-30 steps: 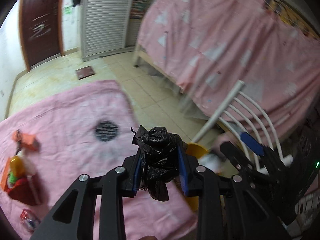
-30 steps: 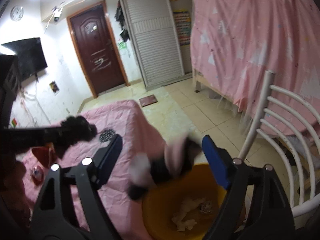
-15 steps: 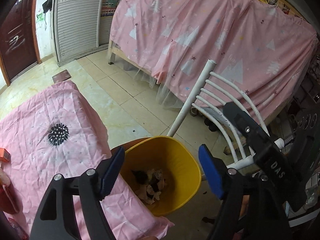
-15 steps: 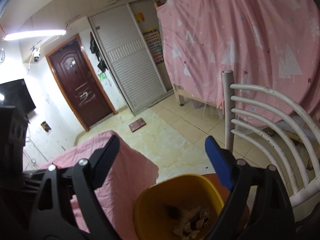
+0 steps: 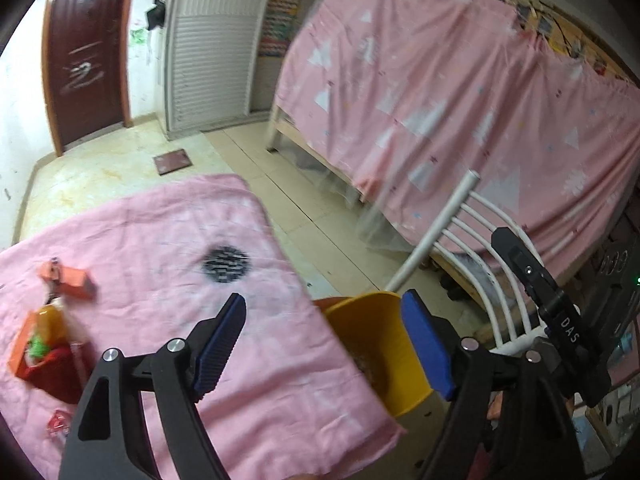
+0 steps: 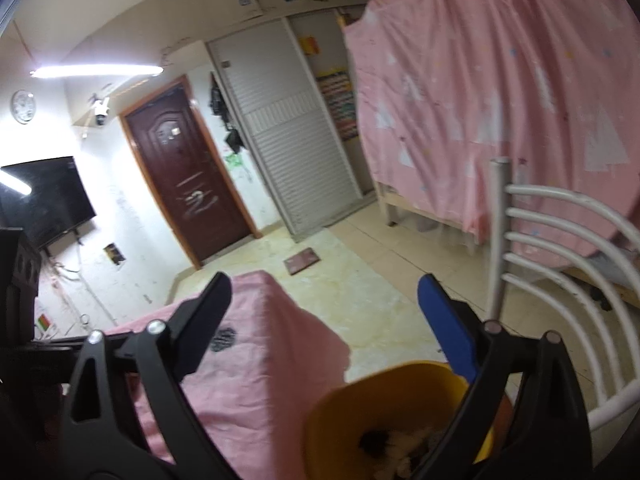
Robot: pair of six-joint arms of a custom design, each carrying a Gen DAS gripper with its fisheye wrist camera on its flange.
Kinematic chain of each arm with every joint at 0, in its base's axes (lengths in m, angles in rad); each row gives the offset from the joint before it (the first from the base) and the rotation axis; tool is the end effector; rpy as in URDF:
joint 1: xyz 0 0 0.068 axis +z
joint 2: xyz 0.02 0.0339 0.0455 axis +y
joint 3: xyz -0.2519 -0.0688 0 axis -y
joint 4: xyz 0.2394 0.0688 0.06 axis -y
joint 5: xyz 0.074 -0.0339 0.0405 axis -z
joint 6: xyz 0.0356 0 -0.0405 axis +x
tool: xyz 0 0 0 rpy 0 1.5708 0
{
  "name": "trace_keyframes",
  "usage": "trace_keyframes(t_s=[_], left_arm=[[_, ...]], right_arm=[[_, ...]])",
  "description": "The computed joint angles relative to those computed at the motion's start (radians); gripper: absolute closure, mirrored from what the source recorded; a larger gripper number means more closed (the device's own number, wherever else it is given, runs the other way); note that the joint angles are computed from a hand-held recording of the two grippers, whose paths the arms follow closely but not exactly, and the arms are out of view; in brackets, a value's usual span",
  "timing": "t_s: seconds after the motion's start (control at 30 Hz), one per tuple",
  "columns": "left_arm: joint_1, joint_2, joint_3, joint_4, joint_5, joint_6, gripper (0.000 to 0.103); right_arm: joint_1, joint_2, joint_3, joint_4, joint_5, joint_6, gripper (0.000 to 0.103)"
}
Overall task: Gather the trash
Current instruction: 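Drop the black bag and sock into the yellow bin, opening both grippers, then grasp the red cloth on the bed with the right gripper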
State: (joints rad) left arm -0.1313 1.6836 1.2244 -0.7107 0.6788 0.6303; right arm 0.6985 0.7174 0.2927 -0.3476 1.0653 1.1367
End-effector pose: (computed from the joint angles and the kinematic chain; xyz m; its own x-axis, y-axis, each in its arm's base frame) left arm 0.3235 -0.0653 0.2178 -0.5342 0.5333 -0.6560 0.8165 0.5264 -0.2370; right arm 0.1260 0.0651 0.1715 -0.0718 0.5134 -0.8552 0.5557 0.7326 0.3931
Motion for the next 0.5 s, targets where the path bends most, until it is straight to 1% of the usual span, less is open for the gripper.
trace_keyframes(t_s=[0.1, 0.13, 0.27, 0.3, 0.37, 0.5], left_arm=[[0.086, 0.015, 0.032, -0.018, 0.025, 0.043, 0.028], [0.123, 0.025, 0.049, -0.024, 0.037, 0.061, 0.028], [0.237, 0.064, 0.107, -0.024, 0.067, 0.097, 0.026], [0.261, 0.078, 0.126, -0.026, 0.072, 0.103, 0.026], [0.311, 0.119, 0.18, -0.041, 0.082, 0.118, 0.025], [0.389, 0.224, 0.317, -0.098, 0.09, 0.133, 0.025]], right_arm=[[-0.005, 0.1, 0.01, 0.169, -0.033, -0.089, 0.007], [-0.007, 0.161, 0.028, 0.226, -0.048, -0.115, 0.007], [-0.01, 0.342, 0.091, 0.395, -0.11, -0.209, 0.007], [-0.009, 0.365, 0.098, 0.42, -0.122, -0.223, 0.007], [-0.007, 0.462, 0.146, 0.476, -0.156, -0.262, 0.007], [-0.002, 0.629, 0.252, 0.519, -0.21, -0.309, 0.006]])
